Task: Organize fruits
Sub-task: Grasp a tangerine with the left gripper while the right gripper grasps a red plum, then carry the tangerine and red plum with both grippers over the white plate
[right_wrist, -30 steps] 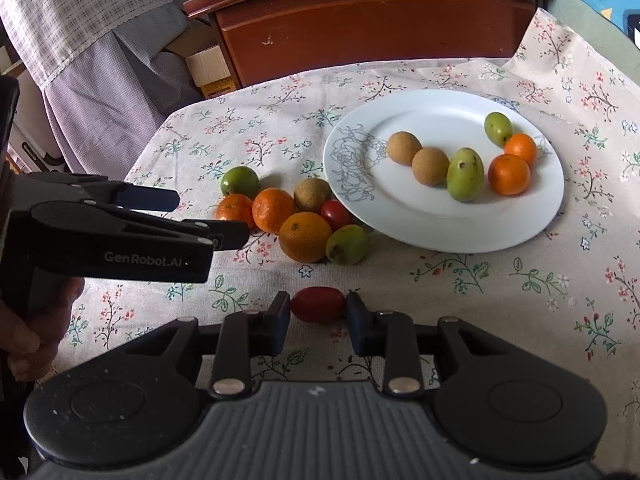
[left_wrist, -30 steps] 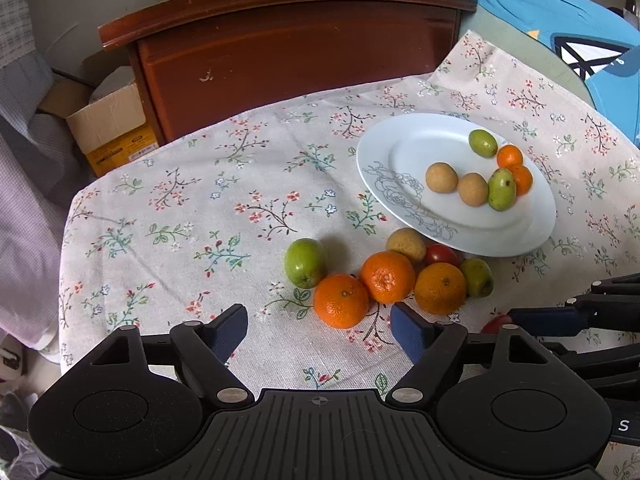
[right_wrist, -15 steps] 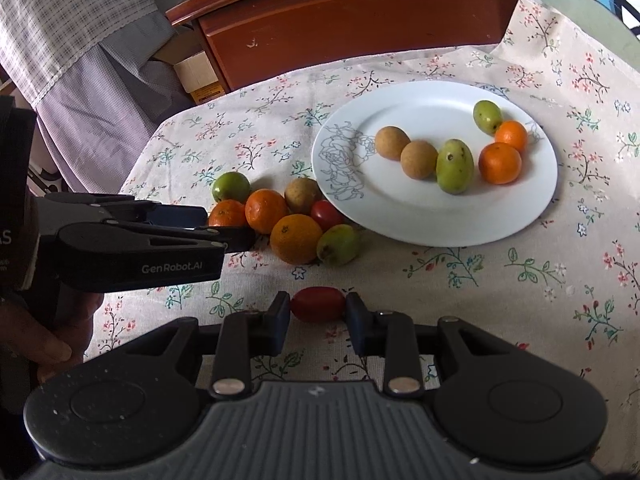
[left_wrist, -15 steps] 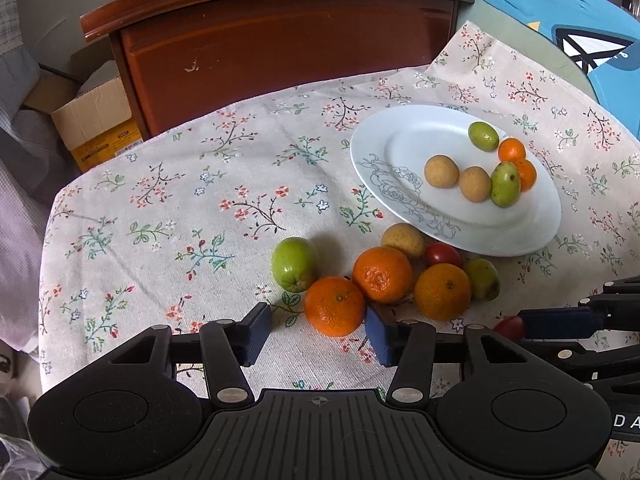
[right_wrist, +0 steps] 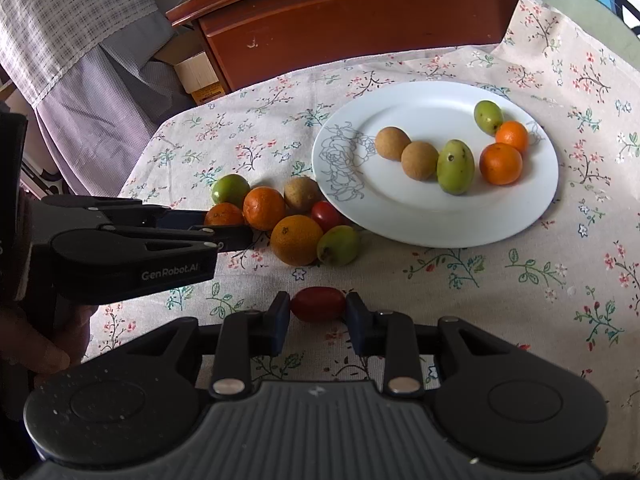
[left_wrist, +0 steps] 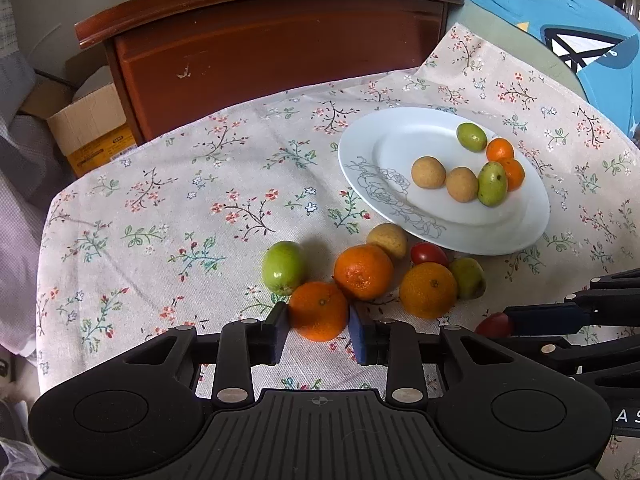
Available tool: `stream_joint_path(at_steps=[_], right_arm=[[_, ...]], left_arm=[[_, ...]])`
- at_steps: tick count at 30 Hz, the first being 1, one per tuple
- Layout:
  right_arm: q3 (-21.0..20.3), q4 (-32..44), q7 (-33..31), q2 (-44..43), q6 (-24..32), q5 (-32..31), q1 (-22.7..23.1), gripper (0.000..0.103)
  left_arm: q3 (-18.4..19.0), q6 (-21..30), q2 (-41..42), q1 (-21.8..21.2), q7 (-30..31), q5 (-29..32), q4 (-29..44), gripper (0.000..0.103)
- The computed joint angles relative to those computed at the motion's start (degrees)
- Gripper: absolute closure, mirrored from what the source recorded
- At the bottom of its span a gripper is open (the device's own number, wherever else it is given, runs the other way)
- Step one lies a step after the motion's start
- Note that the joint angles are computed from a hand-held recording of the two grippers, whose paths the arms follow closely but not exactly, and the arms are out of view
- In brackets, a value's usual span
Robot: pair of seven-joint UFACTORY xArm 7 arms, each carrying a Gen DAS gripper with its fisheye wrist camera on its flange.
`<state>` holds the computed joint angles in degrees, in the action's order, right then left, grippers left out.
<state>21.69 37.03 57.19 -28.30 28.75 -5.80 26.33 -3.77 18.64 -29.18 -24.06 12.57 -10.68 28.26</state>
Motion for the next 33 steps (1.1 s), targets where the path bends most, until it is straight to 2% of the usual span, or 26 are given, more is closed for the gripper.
stream_joint_path(at_steps=[8, 21, 33], right_arm=[[-0.4, -0.2, -0.2, -0.7, -1.1, 0.4, 0.1, 0.072], [-0.2, -0.1, -0.6, -2.8, -2.7, 0.4, -1.4, 0.073], [0.6, -0.1, 1.2, -7.4, -1.7, -3.2, -6.9, 0.072]], left_arm=[[0.4, 2.0, -3.5, -0.1, -0.6, -0.5, -0.3, 0.074], [1.5, 0.8, -5.3, -2.0, -1.8, -2.7, 1.0, 0.074], [0.2, -2.6, -1.4, -3.0, -3.9, -3.2, 4.6, 0.073]])
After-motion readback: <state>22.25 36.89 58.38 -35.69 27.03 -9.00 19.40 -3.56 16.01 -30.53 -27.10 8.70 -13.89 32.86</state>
